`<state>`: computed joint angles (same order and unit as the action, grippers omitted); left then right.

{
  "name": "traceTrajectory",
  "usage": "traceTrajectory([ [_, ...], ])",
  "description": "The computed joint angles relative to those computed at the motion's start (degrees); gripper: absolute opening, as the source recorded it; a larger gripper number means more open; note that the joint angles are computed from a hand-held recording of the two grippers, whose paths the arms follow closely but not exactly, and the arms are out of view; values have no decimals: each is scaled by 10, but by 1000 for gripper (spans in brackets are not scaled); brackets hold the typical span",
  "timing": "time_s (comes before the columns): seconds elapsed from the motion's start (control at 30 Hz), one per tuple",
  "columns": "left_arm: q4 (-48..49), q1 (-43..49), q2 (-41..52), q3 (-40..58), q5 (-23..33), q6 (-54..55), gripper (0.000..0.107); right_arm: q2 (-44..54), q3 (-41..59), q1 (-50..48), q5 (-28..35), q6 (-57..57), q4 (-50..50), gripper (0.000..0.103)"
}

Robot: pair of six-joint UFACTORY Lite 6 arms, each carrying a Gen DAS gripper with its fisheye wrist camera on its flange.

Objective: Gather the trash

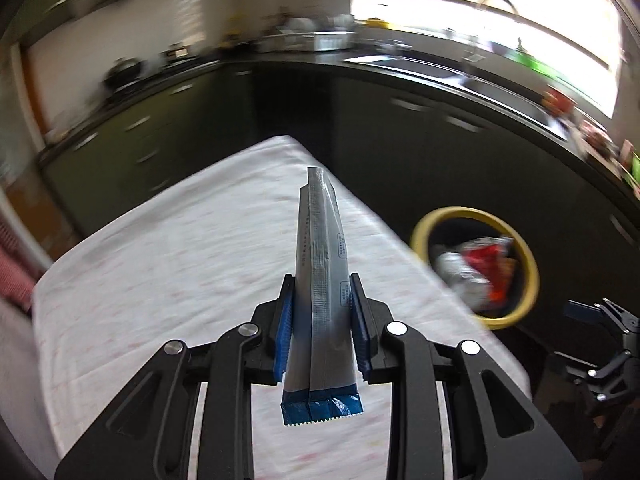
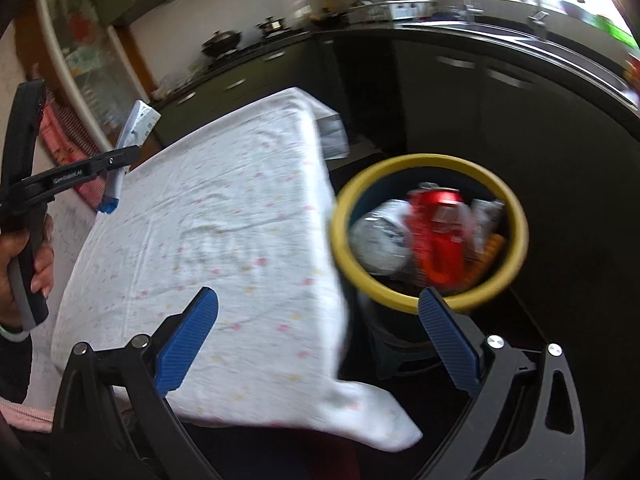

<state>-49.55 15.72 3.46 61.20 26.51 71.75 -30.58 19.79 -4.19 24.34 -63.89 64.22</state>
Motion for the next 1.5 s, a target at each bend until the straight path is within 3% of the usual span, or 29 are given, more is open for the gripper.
traceTrajectory([
  [0.17, 72, -173, 30, 18, -42, -128, 27, -16, -19, -170, 75, -68, -11, 96],
  [0.27, 141, -256, 99, 80, -51, -223, 27, 9, -14, -259, 111, -121, -5, 96],
  [0.43, 262, -332, 267, 256, -2, -391, 27, 49, -3, -329, 137, -180, 8, 96],
  [0.6, 313, -365, 435, 450, 85, -498, 27, 91, 6, -357, 145, -222, 26, 96],
  [0.9, 376, -372, 603, 683, 186, -596, 29, 147, 20, -366, 141, -260, 53, 96],
  [1.0, 384, -374, 657, 765, 224, -614, 46, 147, 19, -368, 143, -262, 53, 96],
  [1.17, 365, -363, 615, 701, 197, -591, 65, 138, 18, -373, 148, -256, 46, 96],
  [1.23, 352, -358, 571, 635, 160, -575, 69, 131, 17, -370, 149, -250, 43, 96],
  [1.37, 279, -340, 413, 406, 36, -485, 86, 106, 8, -349, 147, -230, 33, 96],
  [1.5, 197, -314, 218, 166, -72, -346, 96, 61, -10, -307, 136, -193, 15, 96],
])
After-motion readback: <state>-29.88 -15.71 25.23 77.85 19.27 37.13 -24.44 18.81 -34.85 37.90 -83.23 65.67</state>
